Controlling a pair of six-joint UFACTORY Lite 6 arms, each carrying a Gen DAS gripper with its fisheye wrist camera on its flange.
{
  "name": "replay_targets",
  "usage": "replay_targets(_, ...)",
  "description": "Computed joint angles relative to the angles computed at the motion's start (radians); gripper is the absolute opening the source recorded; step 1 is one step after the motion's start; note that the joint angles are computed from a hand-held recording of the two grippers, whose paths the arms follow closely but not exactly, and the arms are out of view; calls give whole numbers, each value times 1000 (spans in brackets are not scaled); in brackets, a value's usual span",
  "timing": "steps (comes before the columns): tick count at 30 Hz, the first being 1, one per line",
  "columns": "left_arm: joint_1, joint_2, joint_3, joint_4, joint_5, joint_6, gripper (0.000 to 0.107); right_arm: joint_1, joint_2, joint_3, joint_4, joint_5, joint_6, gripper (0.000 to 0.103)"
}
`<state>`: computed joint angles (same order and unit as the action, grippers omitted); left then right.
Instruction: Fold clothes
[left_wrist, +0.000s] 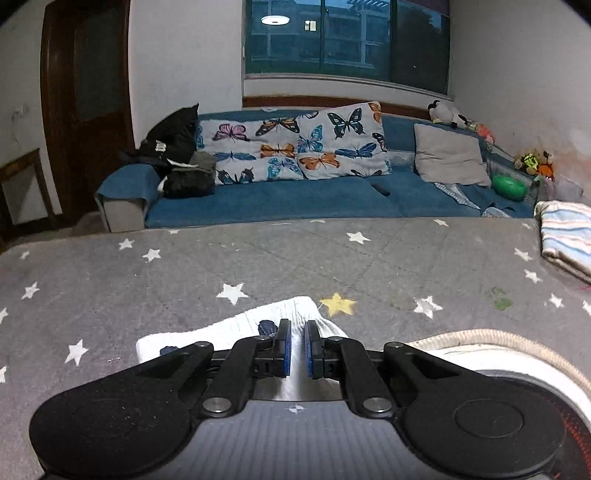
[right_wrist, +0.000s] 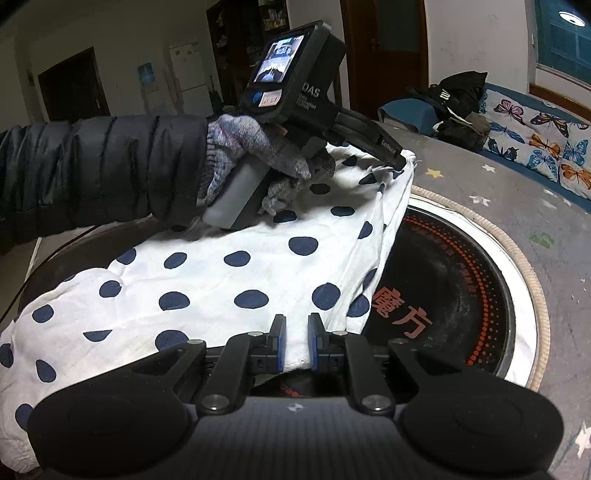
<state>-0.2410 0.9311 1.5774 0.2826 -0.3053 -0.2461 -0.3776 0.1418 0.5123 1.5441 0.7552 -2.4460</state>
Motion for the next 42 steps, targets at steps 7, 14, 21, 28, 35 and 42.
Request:
replay_targets(7,27,-148,-176,101,-74,-63,56,21,-42,-16,9,-13,28,25)
replay_targets(14,85,-401,-505,334,-161,-214,56,55,-114,-53,50,-57,38,28)
replay_targets(21,178,-649,-863,544,-233,-305,56,118,-202,-123,95,-124,16,35)
replay_targets(28,289,-901,-1177,694,-309,-301,55,190,-326,-209,69,-152,73,41)
replay_targets(35,474,-1024,-1376,765,-412,-168,52,208,-435,-297,74,-215,76,42)
replay_targets(42,608,-1127,-1511,801,-453,-38,52,262,-683,-383,-98,-221,322,42)
